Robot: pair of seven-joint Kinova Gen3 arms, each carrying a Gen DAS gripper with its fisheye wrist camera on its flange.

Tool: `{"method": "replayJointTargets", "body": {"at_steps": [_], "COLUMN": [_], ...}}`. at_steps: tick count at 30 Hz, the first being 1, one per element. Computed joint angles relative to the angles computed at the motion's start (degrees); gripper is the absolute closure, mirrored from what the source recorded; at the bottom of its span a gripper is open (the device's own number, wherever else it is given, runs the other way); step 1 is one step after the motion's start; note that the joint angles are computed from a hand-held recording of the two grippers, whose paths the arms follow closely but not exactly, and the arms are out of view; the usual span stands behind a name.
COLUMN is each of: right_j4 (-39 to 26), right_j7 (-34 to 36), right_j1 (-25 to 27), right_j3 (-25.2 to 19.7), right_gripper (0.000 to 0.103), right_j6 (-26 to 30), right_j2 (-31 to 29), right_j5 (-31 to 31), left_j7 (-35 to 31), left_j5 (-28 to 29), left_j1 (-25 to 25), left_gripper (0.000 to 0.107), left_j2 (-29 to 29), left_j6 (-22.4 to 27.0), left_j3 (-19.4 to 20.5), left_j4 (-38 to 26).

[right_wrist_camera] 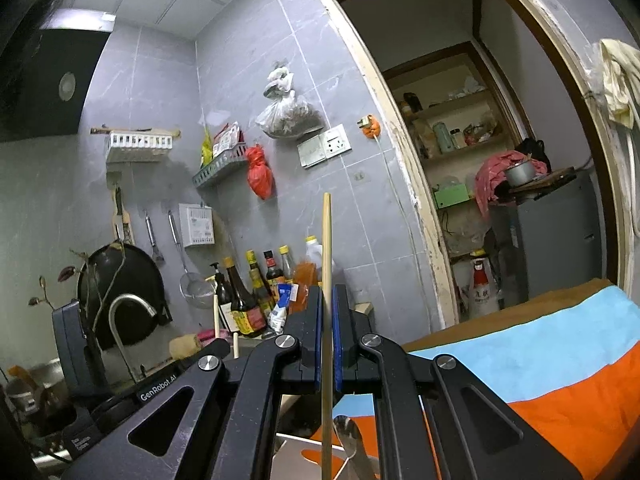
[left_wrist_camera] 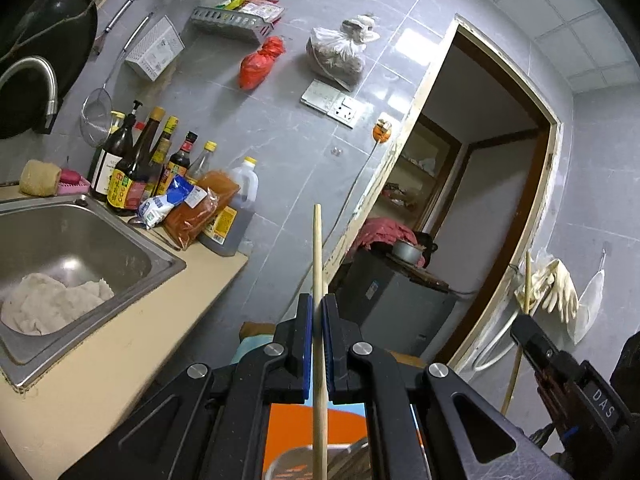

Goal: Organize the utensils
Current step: 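Lower both chopsticks into the caddy and open both tools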

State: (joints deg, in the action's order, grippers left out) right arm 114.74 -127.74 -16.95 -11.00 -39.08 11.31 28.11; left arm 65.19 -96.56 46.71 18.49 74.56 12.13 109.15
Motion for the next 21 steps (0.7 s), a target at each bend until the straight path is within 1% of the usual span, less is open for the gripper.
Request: {"method": "replayJointTargets", "body": {"at_steps": [3,8,16,21], "right_j4": [-0.1,0.3,0.4,0.3], "right_j7": [-0.7,-0.1,-0.6,-2.0], "right_j1": [0.4,0.2,0.1,0.6], "right_j3": [-0.1,0.1,0.1,0.1], "right_gripper": [0.098,0.098,0.098,0.096], "right_j6": [0.0,-1.0,0.3,1.5], "right_j2": [-0.1,-0.3,-0.8,-1.1], "right_j5": [1.3,0.8,1.2,2.9], "left_j7": [-0.7,-1.8,-4.2,-6.4], "left_j5": [0.5,0.9,2.3,3.4], "left_j1": [0.2,0.4,0.2,-0.1], "left_gripper": [0.103,0.103,0.103,0.103], "left_j2": [0.1,-0.1,-1.6,-2.6], "left_j6": [0.0,-0.1,-2.1,-3.4], "left_j3": [0.1,0.2,0.8,1.1], "left_j4": [-0.1,-0.2,0.1,0.3]}}
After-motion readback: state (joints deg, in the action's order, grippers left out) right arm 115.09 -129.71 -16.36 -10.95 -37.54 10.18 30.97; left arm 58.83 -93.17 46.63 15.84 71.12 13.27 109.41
